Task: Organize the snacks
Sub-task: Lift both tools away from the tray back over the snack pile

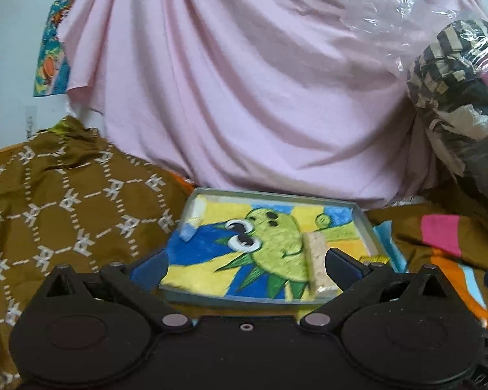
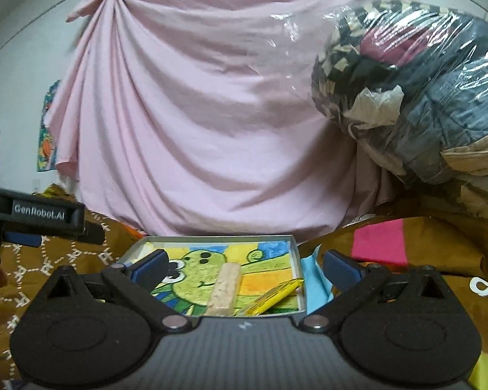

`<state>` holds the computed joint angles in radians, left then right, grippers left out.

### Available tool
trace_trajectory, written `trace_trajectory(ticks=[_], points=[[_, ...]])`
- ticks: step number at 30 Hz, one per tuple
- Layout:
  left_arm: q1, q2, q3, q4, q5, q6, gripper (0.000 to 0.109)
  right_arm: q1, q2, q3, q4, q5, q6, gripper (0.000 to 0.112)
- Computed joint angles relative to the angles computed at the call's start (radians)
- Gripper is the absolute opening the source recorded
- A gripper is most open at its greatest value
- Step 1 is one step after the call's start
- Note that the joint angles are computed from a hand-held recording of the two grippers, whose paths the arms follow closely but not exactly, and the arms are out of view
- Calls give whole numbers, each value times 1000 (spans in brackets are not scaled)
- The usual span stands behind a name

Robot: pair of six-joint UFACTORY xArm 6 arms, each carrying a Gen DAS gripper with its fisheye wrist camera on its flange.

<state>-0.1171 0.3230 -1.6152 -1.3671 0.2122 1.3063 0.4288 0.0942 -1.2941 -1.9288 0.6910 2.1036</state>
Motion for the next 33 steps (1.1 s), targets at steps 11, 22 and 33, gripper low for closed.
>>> trace_trajectory(ticks=[11,22,33], points=[[106,-156,255,-199,26,318,102,116,-44,79,75,26,-49,103],[180,-202,391,-101,80,352,102,189,-51,114,210,10,-143,103],[193,-206,460,57,72,289,102,159,17,66,583,-149,-467,103]])
